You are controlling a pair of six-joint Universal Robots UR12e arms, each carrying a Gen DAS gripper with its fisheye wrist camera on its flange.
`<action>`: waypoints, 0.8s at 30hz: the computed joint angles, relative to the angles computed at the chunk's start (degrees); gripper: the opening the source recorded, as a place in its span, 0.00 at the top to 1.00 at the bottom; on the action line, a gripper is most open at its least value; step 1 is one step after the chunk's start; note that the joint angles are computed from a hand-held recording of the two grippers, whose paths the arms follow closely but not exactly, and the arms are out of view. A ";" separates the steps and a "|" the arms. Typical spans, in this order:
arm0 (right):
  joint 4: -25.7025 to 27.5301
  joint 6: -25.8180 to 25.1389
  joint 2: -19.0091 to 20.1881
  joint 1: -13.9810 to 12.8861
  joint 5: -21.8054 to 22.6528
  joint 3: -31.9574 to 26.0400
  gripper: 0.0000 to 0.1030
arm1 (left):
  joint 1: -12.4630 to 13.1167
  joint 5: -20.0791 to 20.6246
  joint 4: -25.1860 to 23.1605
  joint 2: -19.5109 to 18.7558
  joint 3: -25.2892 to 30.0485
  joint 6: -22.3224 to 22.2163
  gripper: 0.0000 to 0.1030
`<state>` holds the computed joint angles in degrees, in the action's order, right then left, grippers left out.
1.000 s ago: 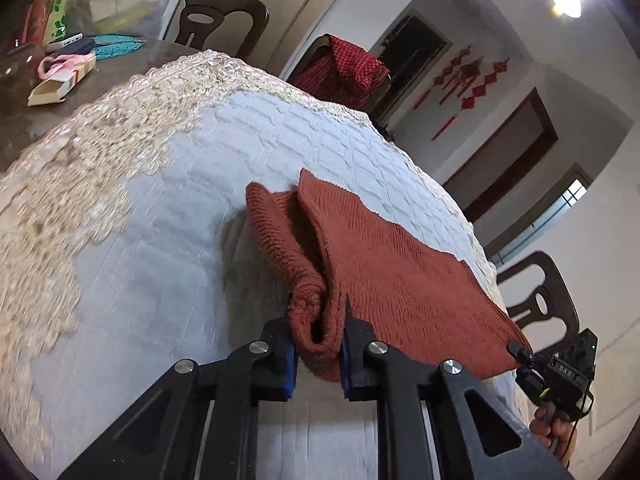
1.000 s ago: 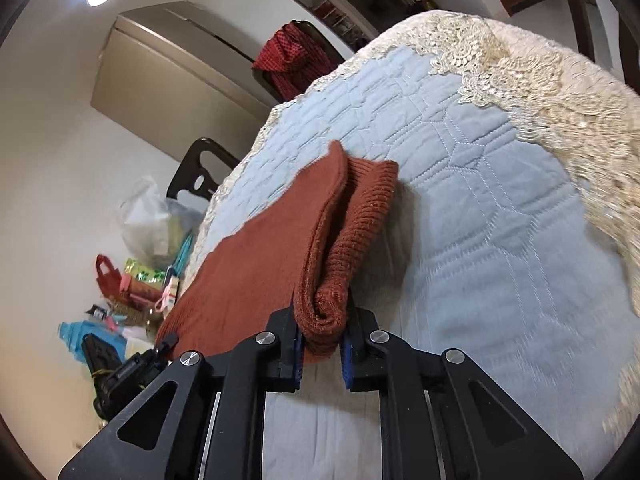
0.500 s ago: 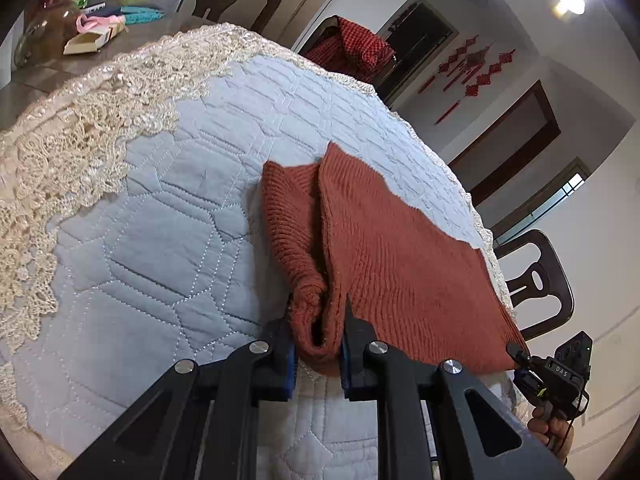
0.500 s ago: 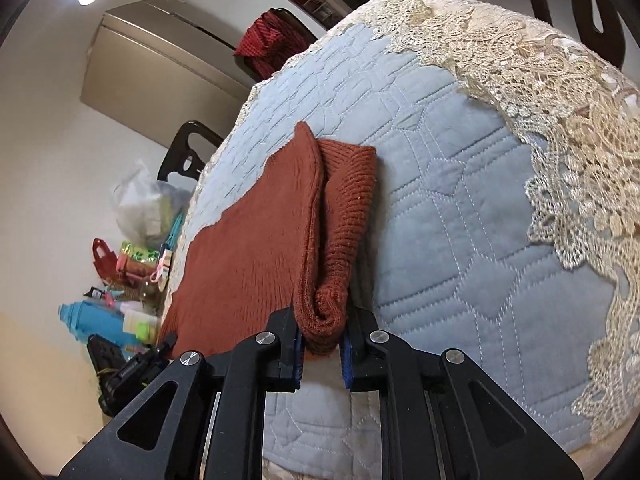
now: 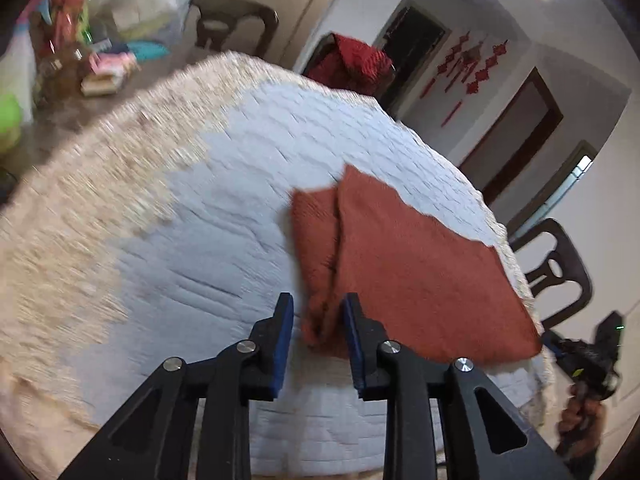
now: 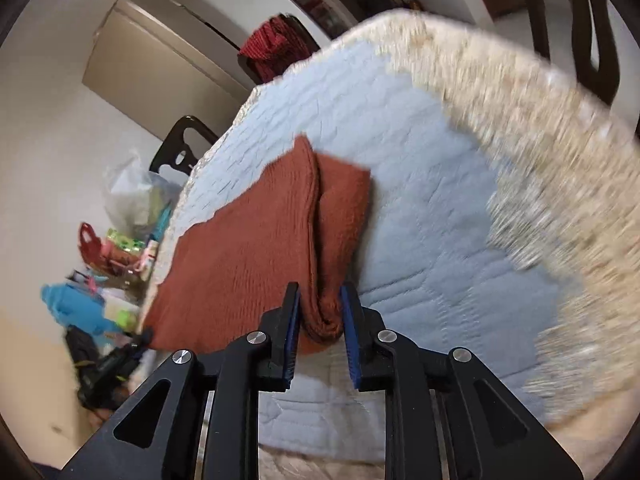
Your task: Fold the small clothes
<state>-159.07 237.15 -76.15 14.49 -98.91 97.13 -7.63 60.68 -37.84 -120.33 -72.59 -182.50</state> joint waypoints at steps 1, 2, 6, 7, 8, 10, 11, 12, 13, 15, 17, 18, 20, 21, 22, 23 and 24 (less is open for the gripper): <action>1.25 -1.69 -0.21 0.50 -2.48 -0.66 0.80 | -0.07 0.83 0.90 0.00 0.18 0.06 0.72; 1.99 -3.91 -0.09 1.02 -4.47 -1.60 0.80 | -0.22 1.13 1.69 -0.15 0.52 0.26 0.72; 0.65 -10.99 2.89 2.35 -6.74 -5.62 0.80 | -1.31 -1.86 2.38 -2.08 3.59 0.95 0.72; 0.95 -12.49 3.99 2.40 -5.38 -6.97 0.80 | -1.75 -2.26 2.05 -2.66 4.52 1.36 0.72; 1.90 -13.77 4.85 2.30 -3.63 -8.10 0.80 | -2.28 -2.12 1.79 -3.17 5.31 1.93 0.72; 3.63 -17.21 7.69 2.49 -0.59 -11.71 0.80 | -3.27 -1.50 1.08 -4.21 6.82 3.76 0.72; 4.10 -18.25 8.69 2.66 -0.06 -13.01 0.80 | -3.65 -1.26 0.35 -4.73 7.58 4.53 0.72; 4.70 -19.89 9.76 2.81 0.95 -14.46 0.80 | -3.81 -1.18 -0.32 -4.85 7.77 5.09 0.72; 5.32 -21.71 10.76 2.96 2.03 -15.88 0.80 | -3.93 -1.09 -1.18 -5.17 8.22 5.54 0.72; 6.16 -24.08 12.14 3.17 3.84 -17.81 0.81 | -4.10 -0.24 -3.14 -5.67 8.82 6.53 0.72; 8.07 -25.51 13.31 3.08 5.19 -19.56 0.82 | -4.10 0.15 -4.73 -6.04 9.06 7.16 0.72; 8.98 -25.71 13.83 3.09 5.35 -20.27 0.82 | -3.97 -0.51 -4.03 -5.98 8.56 7.25 0.72; 12.20 -25.63 14.89 2.78 5.97 -21.84 0.88 | -4.06 -0.09 -2.46 -5.55 7.54 7.95 0.72; 12.58 -25.29 14.93 2.67 6.01 -21.92 0.92 | -4.08 0.17 -1.77 -5.18 6.82 8.24 0.72; 12.59 -24.99 14.97 2.52 6.20 -22.10 0.92 | -4.15 0.36 -1.43 -5.14 6.64 8.40 0.72; 13.13 -25.31 15.03 2.53 5.67 -22.61 0.92 | -4.17 0.38 -1.20 -5.10 6.48 8.47 0.72; 13.37 -25.68 15.10 2.64 4.98 -22.91 0.92 | -4.17 0.23 -1.20 -5.18 6.57 8.36 0.72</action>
<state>-145.70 211.47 -61.05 17.13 -93.93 74.22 -11.80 60.90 -39.05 -125.51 -66.02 -174.14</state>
